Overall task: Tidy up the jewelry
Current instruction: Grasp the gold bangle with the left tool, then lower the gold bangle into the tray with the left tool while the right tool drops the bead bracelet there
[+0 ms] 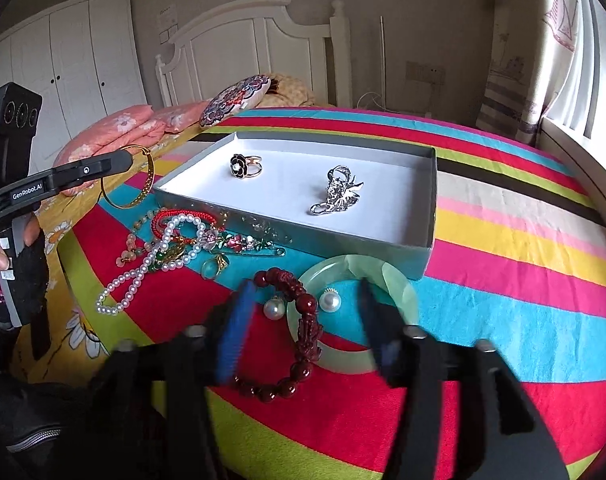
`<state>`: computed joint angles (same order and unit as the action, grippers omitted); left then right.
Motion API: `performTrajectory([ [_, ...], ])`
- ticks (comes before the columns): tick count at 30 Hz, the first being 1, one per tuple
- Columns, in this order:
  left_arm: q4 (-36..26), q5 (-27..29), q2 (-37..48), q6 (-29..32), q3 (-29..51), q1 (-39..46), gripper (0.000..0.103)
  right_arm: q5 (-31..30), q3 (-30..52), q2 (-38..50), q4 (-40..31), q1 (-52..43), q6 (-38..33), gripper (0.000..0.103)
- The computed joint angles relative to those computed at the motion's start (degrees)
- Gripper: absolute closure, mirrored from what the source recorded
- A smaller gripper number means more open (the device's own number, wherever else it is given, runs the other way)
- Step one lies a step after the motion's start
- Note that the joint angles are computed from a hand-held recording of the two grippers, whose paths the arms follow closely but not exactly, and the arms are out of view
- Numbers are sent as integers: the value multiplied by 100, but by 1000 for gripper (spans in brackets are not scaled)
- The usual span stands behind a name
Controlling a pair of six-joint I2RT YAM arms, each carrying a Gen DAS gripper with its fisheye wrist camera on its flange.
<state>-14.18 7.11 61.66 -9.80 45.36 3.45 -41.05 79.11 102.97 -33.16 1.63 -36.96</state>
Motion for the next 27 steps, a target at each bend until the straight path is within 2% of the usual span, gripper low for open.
performTrajectory([
  [3,-3,10,7,11,-10,-3,94,88,-10,42,30,13,3,59],
  [6,-9,3,41,32,0,-22,94,169,1,91,-40,65,-166,71],
  [7,-10,-11,55,39,7,-37,94,218,-102,26,61,87,-219,83],
  [8,-17,-15,65,50,13,-37,94,190,-188,-39,129,95,-297,86],
  [11,-58,-62,142,119,92,-61,94,78,-585,-402,507,97,-360,88],
  [17,-116,-19,417,336,441,-47,94,-258,-528,-694,691,27,24,89],
  [23,-163,217,1114,523,1058,-21,94,-163,2,-523,775,168,466,89],
  [27,-449,14,1853,879,1741,-209,94,-38,731,-163,662,344,794,89],
])
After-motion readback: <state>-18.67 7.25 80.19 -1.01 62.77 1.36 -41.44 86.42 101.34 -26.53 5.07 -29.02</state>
